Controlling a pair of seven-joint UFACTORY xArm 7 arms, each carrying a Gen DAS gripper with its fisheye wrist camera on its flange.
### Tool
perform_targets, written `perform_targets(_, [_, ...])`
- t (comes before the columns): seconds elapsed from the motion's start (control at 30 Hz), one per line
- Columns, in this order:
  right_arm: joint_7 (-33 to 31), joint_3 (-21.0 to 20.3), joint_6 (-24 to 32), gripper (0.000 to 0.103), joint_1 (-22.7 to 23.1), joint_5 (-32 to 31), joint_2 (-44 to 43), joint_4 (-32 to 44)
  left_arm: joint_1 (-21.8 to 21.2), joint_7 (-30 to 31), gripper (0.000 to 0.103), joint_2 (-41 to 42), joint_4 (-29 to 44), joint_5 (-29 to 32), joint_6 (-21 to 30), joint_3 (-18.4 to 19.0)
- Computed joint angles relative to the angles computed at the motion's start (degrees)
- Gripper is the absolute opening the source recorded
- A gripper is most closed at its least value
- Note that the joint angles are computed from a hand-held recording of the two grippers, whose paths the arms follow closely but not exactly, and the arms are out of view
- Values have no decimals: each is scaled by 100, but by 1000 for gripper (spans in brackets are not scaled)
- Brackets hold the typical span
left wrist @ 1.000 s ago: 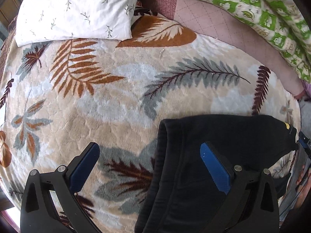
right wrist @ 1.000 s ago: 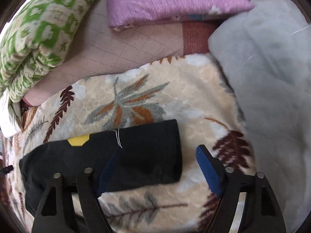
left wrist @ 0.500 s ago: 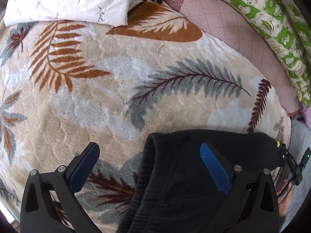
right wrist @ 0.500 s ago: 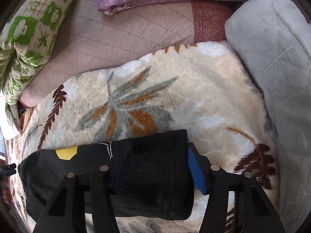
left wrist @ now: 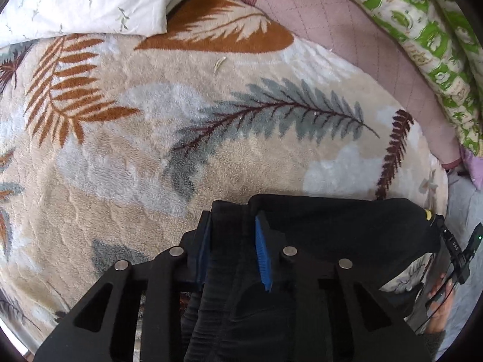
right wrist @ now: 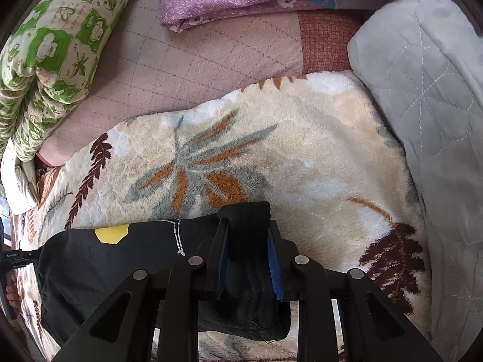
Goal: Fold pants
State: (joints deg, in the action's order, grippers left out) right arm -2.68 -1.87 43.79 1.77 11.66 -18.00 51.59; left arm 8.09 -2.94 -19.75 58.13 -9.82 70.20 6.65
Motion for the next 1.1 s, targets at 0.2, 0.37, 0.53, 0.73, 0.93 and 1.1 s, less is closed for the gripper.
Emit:
perform_targets(0.2, [21, 51, 21, 20, -14, -178, -306, -85, -26, 117, 24, -575, -92, 132, 78, -34])
perform_targets(0.37, [30, 139, 174, 19, 2, -441, -728, -124, -38, 117, 24, -1321, -433, 317, 50, -75])
perform_targets(0.53, [-69, 196, 363, 18, 75, -668, -1256, -187, -68, 52, 24, -1984, -724, 483, 76, -127])
perform_targets(0.73, [-247, 187, 542, 17, 132, -804, -2038, -565, -77, -37, 24, -2921, -1250, 692, 212, -188])
perform_targets(0.93, [-291, 90, 689, 17, 102, -821, -2972, -1267, -64, -53, 24, -3746, -1697, 709, 634, -32])
perform_targets(1.1, [-432, -26, 1123, 17, 93, -800, -4021, -1948, 56, 31, 24, -4453, -2151, 774, 1130, 150])
